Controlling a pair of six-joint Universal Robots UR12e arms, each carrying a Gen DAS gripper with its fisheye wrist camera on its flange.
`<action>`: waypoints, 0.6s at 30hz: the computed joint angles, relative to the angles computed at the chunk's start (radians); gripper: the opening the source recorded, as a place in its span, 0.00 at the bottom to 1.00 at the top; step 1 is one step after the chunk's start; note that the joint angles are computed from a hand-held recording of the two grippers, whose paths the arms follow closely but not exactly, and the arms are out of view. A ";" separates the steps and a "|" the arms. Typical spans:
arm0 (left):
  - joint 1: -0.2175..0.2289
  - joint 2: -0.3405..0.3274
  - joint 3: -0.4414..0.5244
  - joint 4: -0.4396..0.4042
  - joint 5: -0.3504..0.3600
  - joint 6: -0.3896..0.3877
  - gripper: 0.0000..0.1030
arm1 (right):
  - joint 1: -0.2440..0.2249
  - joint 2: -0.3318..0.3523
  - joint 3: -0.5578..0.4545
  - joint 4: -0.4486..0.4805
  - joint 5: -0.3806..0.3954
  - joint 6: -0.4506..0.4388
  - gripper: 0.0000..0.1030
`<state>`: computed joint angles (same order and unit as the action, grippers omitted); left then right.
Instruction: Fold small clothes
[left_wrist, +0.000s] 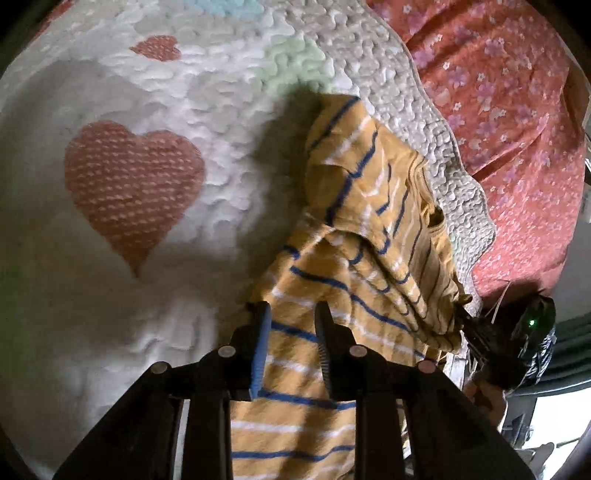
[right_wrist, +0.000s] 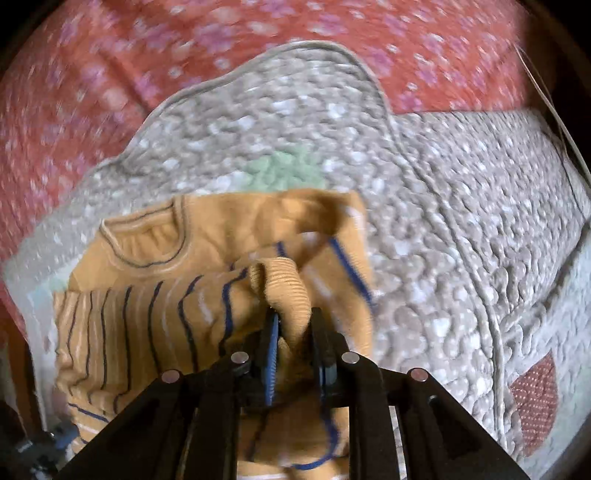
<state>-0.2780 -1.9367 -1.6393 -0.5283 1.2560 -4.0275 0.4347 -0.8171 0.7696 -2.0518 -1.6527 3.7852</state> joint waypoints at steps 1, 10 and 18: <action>0.003 0.001 0.001 -0.001 -0.002 0.007 0.26 | -0.002 -0.008 0.009 -0.005 -0.017 -0.007 0.17; -0.001 -0.084 0.166 -0.105 0.087 0.048 0.67 | -0.039 -0.088 0.140 -0.165 0.081 0.057 0.26; -0.020 -0.134 0.272 -0.324 0.169 0.170 0.25 | -0.007 -0.006 0.006 -0.002 0.000 -0.076 0.27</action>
<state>-0.2984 -2.0708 -1.3672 -0.8526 1.4250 -3.8577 0.4276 -0.8227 0.7761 -2.0540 -1.6522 3.7090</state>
